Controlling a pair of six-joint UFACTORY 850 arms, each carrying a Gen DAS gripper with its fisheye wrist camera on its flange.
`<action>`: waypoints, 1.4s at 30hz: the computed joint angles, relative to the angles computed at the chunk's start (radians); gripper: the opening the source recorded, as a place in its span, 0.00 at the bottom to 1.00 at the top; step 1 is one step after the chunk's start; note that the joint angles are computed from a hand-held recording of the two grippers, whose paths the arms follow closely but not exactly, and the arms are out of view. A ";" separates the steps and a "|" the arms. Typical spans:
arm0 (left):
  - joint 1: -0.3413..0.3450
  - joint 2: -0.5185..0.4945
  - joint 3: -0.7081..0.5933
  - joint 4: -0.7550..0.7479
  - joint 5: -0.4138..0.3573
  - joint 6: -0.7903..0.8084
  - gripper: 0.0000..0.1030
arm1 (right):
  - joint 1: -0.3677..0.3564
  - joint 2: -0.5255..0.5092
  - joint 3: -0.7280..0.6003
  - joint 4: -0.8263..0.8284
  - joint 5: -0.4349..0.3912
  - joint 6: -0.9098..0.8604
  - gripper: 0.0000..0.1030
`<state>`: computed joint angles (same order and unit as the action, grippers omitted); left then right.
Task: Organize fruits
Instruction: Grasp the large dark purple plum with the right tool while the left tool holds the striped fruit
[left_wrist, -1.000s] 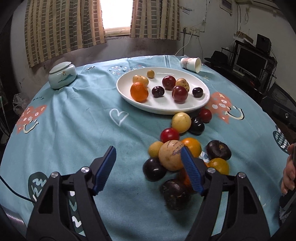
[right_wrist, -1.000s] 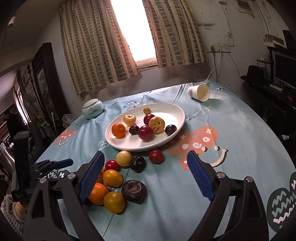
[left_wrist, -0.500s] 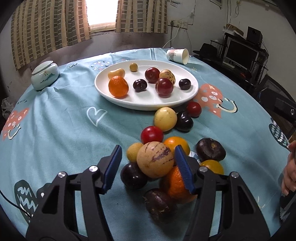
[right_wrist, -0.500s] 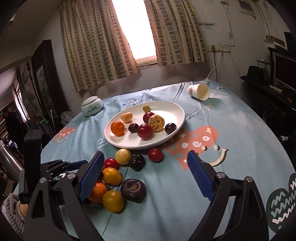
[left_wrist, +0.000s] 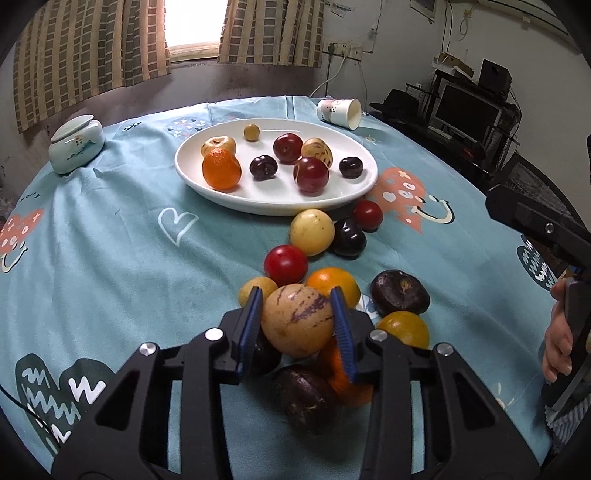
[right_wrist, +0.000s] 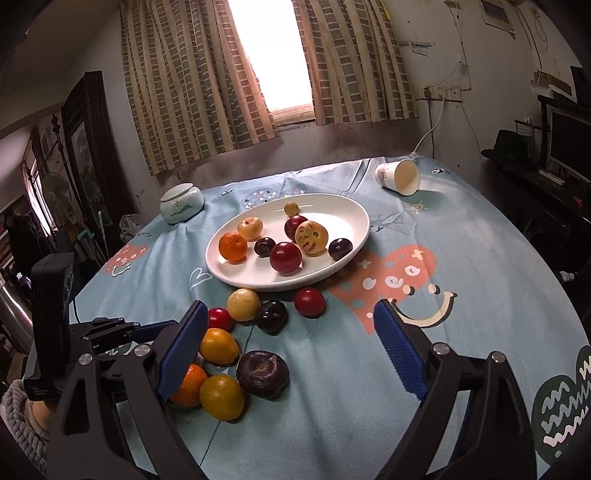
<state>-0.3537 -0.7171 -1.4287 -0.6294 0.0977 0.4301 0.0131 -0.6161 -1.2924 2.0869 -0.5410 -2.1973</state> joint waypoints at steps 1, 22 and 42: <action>0.000 0.010 0.015 -0.009 0.015 0.004 0.37 | 0.001 -0.003 -0.003 -0.011 0.006 0.006 0.88; 0.034 0.113 0.166 0.001 0.133 -0.068 0.37 | 0.055 -0.067 -0.066 -0.322 0.139 0.245 0.66; 0.032 0.106 0.155 0.001 0.124 -0.074 0.38 | 0.061 -0.157 -0.188 -0.709 0.078 0.624 0.49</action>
<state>-0.3222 -0.6111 -1.2733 -0.6283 0.2216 0.3563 0.0737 -0.7730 -1.4802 1.3783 -0.4625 -1.5734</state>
